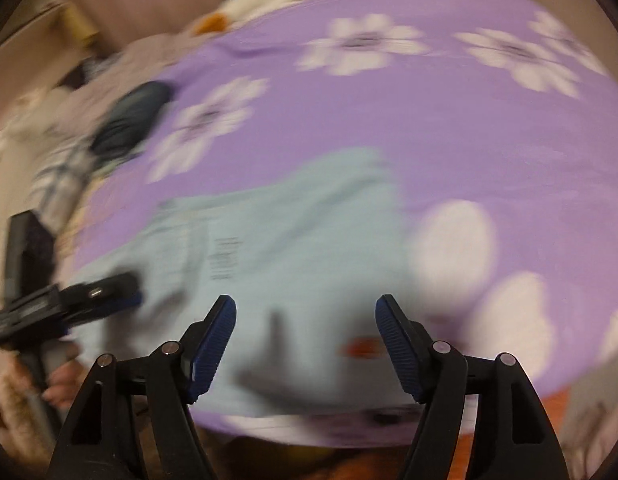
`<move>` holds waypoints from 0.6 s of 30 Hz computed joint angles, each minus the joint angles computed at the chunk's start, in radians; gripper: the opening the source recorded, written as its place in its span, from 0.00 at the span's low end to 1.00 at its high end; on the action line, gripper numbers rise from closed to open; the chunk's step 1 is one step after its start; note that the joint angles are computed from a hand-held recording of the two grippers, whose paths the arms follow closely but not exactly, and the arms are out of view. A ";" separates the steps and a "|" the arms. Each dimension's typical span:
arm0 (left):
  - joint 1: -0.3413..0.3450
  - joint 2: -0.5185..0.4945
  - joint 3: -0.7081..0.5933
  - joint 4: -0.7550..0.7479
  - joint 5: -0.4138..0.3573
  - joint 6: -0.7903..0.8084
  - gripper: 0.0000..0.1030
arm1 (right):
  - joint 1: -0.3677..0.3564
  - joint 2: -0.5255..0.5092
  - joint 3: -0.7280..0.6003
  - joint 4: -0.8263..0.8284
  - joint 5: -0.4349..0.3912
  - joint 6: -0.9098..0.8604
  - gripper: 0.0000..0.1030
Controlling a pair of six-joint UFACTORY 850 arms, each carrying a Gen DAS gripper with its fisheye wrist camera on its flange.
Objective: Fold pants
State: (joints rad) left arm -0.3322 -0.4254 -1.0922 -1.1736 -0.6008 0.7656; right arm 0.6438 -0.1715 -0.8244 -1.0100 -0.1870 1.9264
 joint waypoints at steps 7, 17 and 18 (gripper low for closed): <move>-0.033 -0.042 -0.049 0.053 -0.033 -0.026 0.27 | -0.029 -0.001 0.049 -0.101 0.058 0.208 0.70; -0.018 0.064 0.057 -0.027 0.046 0.037 0.07 | -0.028 0.015 0.071 -0.306 0.077 0.422 0.70; -0.019 0.064 0.061 0.004 0.057 0.021 0.07 | -0.031 0.019 0.078 -0.362 0.083 0.475 0.70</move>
State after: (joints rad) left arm -0.3515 -0.3618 -1.0311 -1.1701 -0.5434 0.7864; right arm 0.6129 -0.1523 -0.7464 -1.3718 -0.1040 2.4015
